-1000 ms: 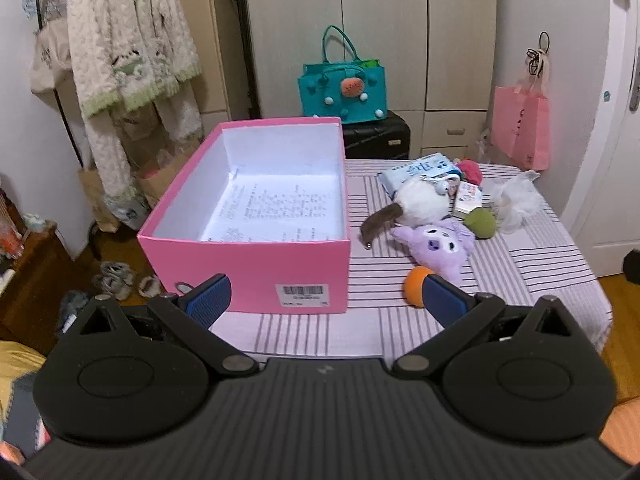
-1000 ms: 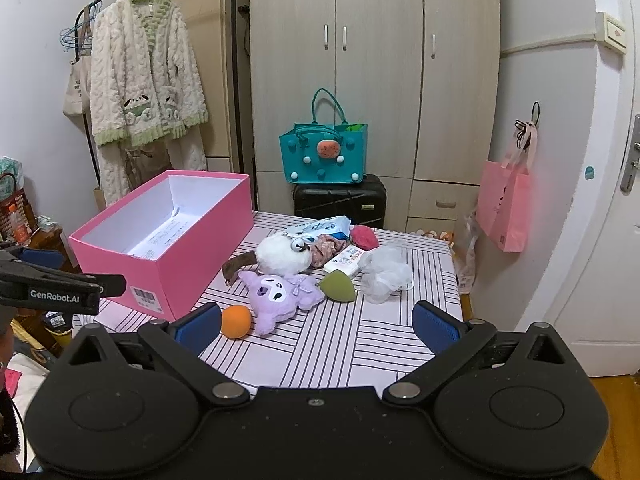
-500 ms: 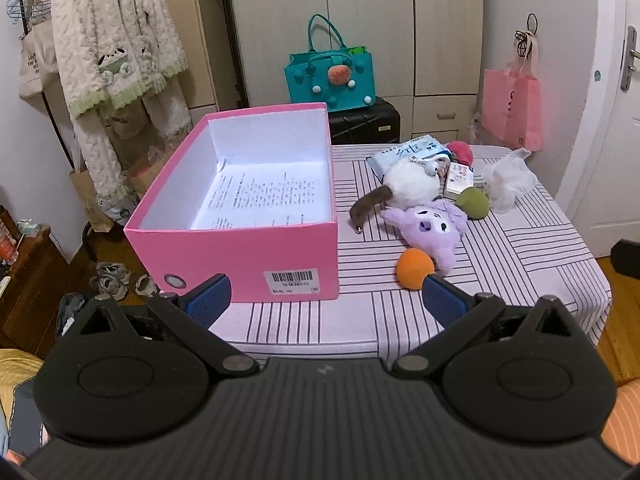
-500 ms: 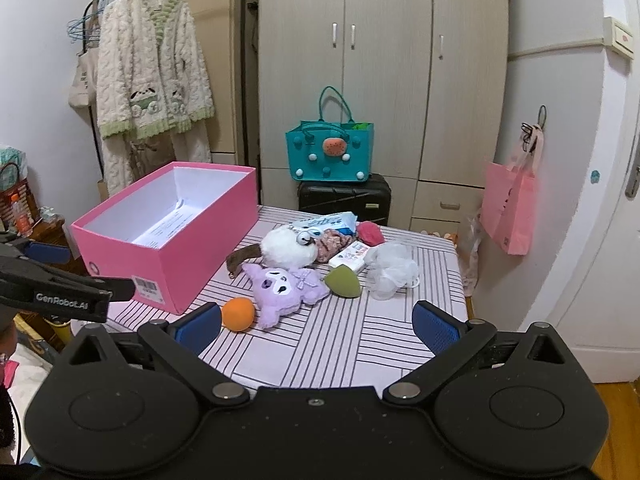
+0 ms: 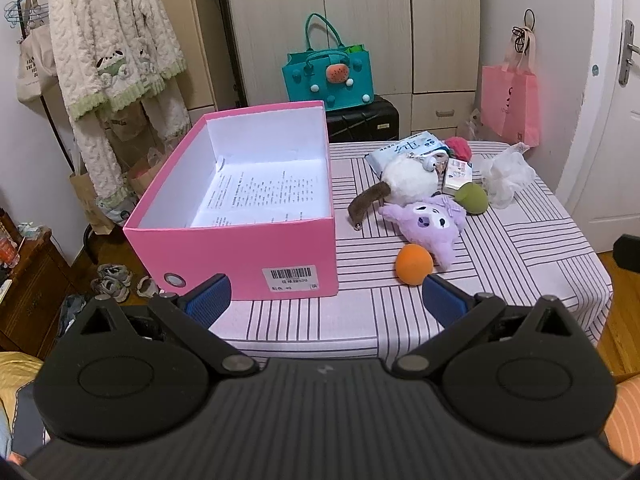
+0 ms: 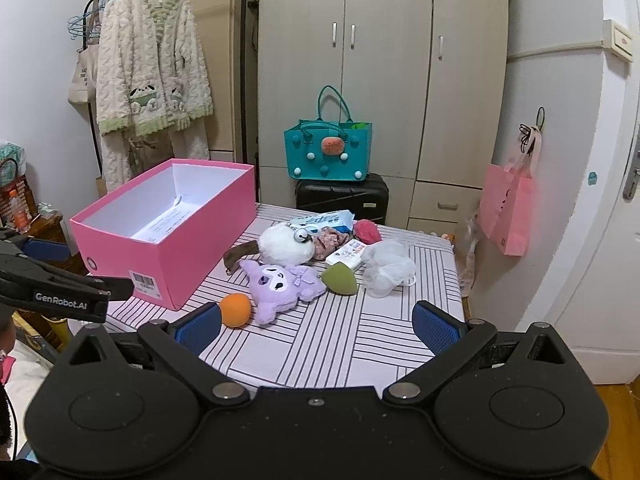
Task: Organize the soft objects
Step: 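Move both tools toward the toys on the striped table, then grasp the orange ball with the left tool while the right tool grasps the green sponge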
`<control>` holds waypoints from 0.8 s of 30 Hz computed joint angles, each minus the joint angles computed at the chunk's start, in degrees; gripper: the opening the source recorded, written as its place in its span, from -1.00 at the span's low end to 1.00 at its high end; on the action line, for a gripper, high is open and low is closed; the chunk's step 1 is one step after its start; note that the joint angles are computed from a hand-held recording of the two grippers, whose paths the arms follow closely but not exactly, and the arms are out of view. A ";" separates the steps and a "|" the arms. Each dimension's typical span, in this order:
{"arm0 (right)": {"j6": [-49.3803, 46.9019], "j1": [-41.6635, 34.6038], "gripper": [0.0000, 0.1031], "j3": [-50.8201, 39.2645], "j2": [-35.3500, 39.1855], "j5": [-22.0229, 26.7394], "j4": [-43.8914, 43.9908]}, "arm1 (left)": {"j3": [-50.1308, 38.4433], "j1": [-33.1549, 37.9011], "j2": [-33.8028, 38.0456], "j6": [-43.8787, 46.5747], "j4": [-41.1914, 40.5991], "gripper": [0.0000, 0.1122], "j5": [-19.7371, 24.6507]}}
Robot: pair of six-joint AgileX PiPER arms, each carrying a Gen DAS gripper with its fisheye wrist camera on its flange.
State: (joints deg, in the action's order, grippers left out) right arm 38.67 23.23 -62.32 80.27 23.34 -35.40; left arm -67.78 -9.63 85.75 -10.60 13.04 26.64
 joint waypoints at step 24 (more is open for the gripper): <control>-38.02 -8.89 1.00 -5.11 3.31 0.00 34.34 | -6.46 -0.46 4.97 7.37 -3.95 0.84 -0.34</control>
